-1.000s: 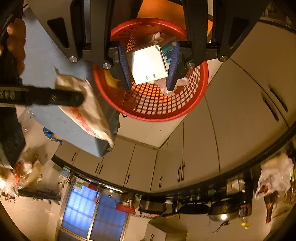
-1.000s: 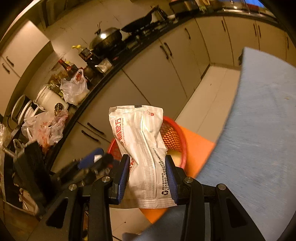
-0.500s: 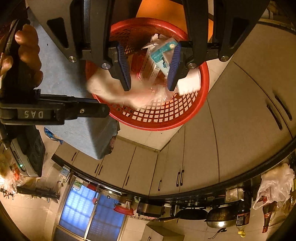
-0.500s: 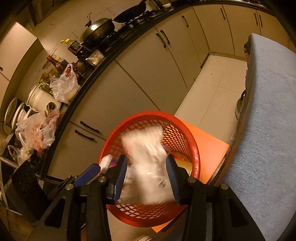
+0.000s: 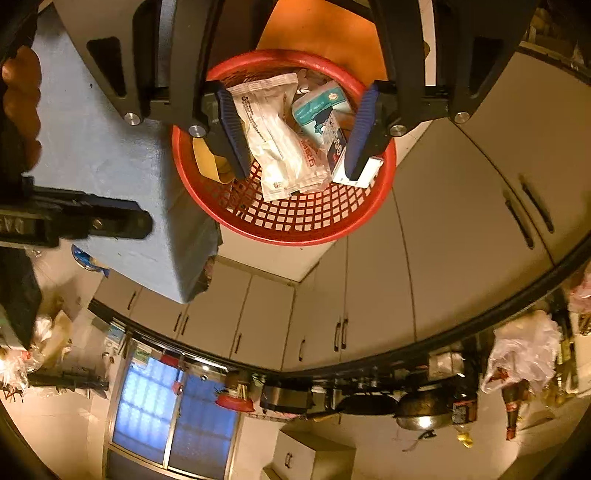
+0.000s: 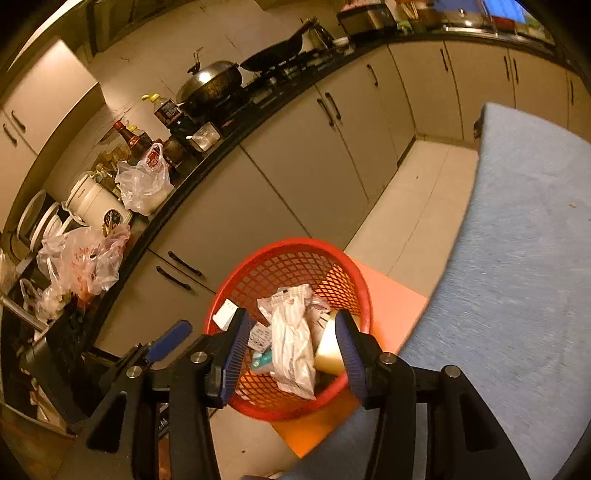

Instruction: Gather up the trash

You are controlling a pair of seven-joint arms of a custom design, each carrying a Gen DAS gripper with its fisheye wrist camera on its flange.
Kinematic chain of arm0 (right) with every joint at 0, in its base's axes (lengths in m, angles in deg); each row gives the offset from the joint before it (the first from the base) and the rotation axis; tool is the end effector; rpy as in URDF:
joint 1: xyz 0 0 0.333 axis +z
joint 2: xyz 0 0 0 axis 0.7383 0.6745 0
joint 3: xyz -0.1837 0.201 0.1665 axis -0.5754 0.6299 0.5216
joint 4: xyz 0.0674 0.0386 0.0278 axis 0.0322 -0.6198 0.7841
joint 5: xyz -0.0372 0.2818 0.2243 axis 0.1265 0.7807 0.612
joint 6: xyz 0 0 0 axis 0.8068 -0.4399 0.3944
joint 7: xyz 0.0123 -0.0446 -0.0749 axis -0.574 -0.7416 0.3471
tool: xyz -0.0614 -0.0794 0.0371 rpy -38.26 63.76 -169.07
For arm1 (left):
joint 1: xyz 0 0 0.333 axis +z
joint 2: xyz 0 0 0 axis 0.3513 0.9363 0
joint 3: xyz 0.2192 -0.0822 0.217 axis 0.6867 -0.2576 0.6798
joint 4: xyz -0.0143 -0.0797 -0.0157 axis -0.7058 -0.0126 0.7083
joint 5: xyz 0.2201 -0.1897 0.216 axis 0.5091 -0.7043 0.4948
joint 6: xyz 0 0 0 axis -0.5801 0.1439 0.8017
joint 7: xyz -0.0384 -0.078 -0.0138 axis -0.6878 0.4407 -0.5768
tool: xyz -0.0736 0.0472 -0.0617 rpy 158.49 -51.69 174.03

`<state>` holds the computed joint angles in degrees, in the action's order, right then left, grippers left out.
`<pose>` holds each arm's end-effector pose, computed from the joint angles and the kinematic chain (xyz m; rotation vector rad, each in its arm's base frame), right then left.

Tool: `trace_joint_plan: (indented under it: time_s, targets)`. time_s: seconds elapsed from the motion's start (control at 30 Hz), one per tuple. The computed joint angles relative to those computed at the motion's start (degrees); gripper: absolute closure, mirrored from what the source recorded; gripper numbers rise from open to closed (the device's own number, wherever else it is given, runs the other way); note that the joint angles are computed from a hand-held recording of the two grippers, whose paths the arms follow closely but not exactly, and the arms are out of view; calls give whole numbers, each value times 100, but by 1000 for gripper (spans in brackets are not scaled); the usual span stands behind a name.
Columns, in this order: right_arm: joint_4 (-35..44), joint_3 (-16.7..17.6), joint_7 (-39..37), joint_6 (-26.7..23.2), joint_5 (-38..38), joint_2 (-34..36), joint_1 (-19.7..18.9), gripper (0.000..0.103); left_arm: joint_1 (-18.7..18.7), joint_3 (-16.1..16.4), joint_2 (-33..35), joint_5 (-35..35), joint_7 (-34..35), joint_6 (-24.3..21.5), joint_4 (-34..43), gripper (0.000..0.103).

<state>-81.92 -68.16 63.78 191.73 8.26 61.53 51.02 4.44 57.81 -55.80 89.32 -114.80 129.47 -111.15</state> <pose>0.5265 0.0456 0.4055 -2.0216 1.1492 0.2020 0.3693 -0.2657 0.3912 -2.0039 1.3330 -0.7876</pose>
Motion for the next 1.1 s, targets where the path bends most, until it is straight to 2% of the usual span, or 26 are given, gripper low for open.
trace_joint_plan:
  time_s: [0.17,0.27,0.43,0.53,0.63,0.8,0.93,1.03,1.1]
  targets:
    - [-639,-155,-581,180,113,-606,-99,43,-343,-385,-194,-521,26,-1075,43,35]
    - [-1083,-307,-977,227,170,-994,-184,41,-631,-612,-182,-804,14,-1713,169,32]
    - [-1767,-596,-1541,340,235,-1576,-413,37,-1085,-837,-21,-1069,-70,-2503,376,30]
    - [-2155,-752,-1912,509,309,-1906,-569,34,-1396,-987,163,-1272,-215,-3126,573,22]
    - [-2531,-943,-2217,527,312,-2232,-758,31,-1785,-1170,449,-1474,-474,-3941,862,14]
    - [-3164,-1120,-2747,839,436,-2791,-1019,26,-2392,-1230,912,-2004,-699,-4775,1343,9]
    - [-3604,-1239,-3075,1038,447,-3265,-1202,19,-2926,-1291,1384,-2439,-1081,-5718,1809,2]
    - [-3897,-1315,-3249,1260,471,-3624,-1360,18,-3237,-1299,1479,-2549,-1361,-5964,1857,0]
    - [-4071,-1298,-3308,1489,537,-3844,-1411,17,-3321,-1287,1378,-2577,-1423,-5835,1741,0]
